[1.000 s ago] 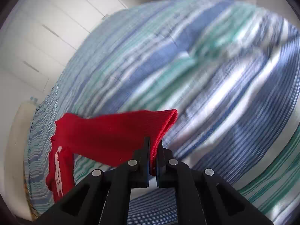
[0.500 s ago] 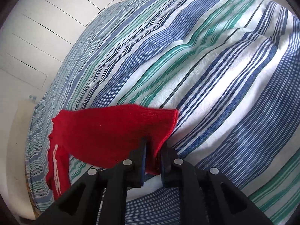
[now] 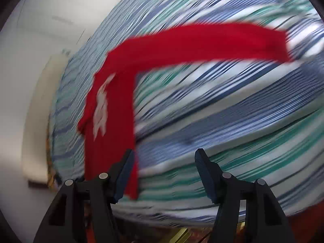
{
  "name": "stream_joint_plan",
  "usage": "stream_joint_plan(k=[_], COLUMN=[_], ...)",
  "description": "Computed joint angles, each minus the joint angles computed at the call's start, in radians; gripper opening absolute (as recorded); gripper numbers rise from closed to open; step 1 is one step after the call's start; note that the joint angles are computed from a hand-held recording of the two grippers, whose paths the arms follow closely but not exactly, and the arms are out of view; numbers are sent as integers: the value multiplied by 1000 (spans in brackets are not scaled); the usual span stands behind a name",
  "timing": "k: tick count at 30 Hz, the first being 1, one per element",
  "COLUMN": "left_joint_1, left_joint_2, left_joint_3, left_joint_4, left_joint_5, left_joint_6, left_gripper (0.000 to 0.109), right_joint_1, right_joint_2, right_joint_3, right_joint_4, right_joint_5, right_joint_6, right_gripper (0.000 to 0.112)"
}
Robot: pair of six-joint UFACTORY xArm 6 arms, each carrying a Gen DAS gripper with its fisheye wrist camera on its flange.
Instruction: Fold small clothes
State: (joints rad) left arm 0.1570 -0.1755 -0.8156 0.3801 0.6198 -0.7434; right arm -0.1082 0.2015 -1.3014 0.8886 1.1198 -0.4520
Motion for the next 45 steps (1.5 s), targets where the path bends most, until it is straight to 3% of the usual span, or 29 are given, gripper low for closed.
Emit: stream_joint_plan(k=[3,4,5,6,8,10,12,14,16,18,20,23,26,29,33,35,36,37,38,40,45], left_joint_1=[6,4,-2,-11,-45,-83,-109,-137,-171,-199,-217,-233,-258,-272,-264,-258,-253,-248,-241,-221,-56], left_joint_2=[-22,-33,-56,-76,-103,-67,21,162,342,504,652,771,867,915,921,926,937,950,942,869,483], left_joint_3=[12,11,12,15,-10,-89,-196,-337,-528,-710,-907,-1083,-1204,-1250,-1239,-1246,-1269,-1298,-1291,-1194,-735], left_joint_4=[-31,-40,-44,-43,-1,85,242,309,244,202,33,-103,-51,-9,-10,-31,-62,-85,-92,-94,-295], left_joint_5=[-6,0,-2,-20,-83,-145,-238,-289,-205,-102,21,122,197,250,248,244,255,273,260,162,-110], left_joint_6=[29,41,61,82,146,211,238,360,549,627,710,689,623,607,621,620,623,613,588,534,410], left_gripper=[76,75,75,75,76,88,99,100,98,85,82,81,79,75,75,57,24,6,6,4,4], right_joint_1=[102,141,172,190,179,166,152,141,136,141,141,133,129,128,129,129,129,130,131,130,125], right_joint_2=[28,48,44,30,0,-46,-95,-102,-92,-94,-96,-96,-81,-68,-70,-70,-70,-70,-70,-70,-74], right_joint_3=[-2,-15,-4,14,39,89,148,163,160,158,159,162,149,140,145,147,147,147,147,146,152], right_joint_4=[-49,-125,-227,-286,-289,-299,-291,-273,-253,-246,-244,-236,-227,-215,-206,-201,-200,-199,-200,-201,-186], right_joint_5=[6,1,-47,-90,-101,-148,-205,-223,-229,-239,-245,-240,-231,-225,-228,-230,-231,-232,-233,-231,-230], right_joint_6=[-63,-66,-49,-41,-35,-20,-30,-30,-25,-11,-12,-22,-28,-34,-44,-46,-45,-44,-43,-42,-46], right_gripper=[59,50,32,21,26,59,64,64,64,64,64,64,64,65,67,67,68,69,69,69,69])
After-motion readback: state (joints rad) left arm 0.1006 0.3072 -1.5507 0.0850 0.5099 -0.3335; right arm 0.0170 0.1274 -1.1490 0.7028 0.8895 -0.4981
